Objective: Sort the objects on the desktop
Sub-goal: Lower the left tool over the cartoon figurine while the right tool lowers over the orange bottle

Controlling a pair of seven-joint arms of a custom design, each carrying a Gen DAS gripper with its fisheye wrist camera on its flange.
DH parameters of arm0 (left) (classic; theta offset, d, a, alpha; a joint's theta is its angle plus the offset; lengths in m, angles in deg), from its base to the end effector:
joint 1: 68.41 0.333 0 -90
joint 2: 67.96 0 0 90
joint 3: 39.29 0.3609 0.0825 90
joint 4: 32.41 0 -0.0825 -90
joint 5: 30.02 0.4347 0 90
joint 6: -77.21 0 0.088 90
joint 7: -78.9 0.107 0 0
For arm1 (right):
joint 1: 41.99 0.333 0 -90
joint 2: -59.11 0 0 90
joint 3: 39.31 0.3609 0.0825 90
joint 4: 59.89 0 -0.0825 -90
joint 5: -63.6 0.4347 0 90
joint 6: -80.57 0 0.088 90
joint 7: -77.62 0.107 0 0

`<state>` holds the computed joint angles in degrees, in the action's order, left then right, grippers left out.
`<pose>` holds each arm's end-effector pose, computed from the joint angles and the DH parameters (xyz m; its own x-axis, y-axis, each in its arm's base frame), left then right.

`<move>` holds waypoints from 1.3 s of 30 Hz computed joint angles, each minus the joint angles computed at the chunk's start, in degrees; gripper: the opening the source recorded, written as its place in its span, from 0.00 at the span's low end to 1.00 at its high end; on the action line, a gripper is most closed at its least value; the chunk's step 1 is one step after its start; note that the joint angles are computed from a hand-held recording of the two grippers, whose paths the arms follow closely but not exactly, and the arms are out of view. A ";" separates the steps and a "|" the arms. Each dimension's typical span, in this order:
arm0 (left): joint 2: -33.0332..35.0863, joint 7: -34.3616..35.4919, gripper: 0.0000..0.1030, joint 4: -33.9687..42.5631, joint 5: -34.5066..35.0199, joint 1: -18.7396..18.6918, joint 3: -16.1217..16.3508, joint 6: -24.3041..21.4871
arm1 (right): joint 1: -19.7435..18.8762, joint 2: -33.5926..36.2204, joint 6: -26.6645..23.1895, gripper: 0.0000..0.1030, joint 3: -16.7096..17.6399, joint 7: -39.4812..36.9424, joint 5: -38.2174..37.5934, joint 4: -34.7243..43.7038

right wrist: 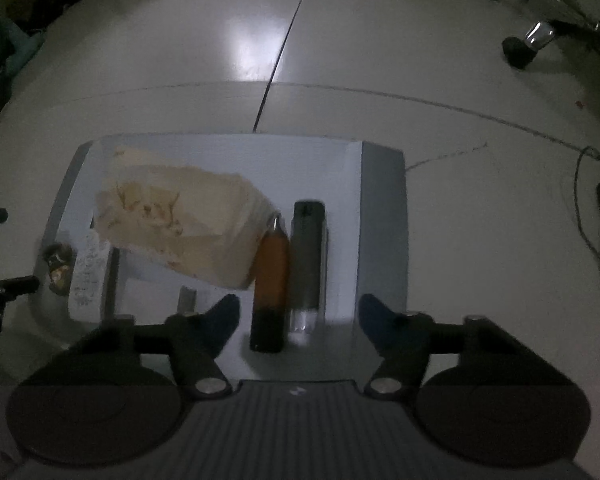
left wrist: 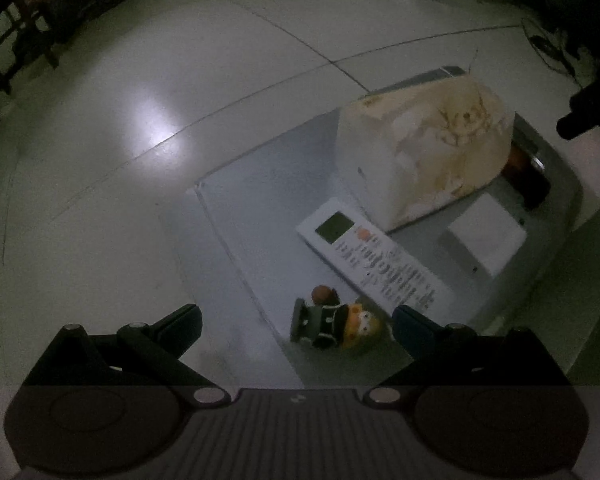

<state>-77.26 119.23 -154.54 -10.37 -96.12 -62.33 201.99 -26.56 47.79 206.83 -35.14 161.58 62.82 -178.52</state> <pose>0.3617 -0.4370 0.5186 -0.1641 -0.9789 -0.1220 -0.9042 0.1987 -0.3781 0.5341 0.1926 0.5796 0.4293 -0.9011 0.0612 -0.8469 -0.4252 -0.3194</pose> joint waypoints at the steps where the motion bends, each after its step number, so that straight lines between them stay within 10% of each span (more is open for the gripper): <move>1: -0.04 0.36 1.00 -0.15 0.18 -0.09 -0.06 -0.12 | 0.01 0.37 -1.11 0.61 -0.09 0.19 0.60 0.46; 24: 2.33 17.17 0.99 -0.91 -12.23 0.48 3.14 9.69 | 0.49 7.90 -8.81 0.45 -0.20 0.33 2.29 6.18; 32: 2.12 27.88 0.60 -2.36 -15.97 0.68 3.29 14.05 | 0.41 7.79 -7.33 0.45 -0.22 -2.25 2.45 6.02; 39: 1.23 28.10 0.61 -3.00 -15.97 0.87 2.84 10.01 | 0.54 8.05 -7.61 0.45 -0.04 -2.70 2.69 6.54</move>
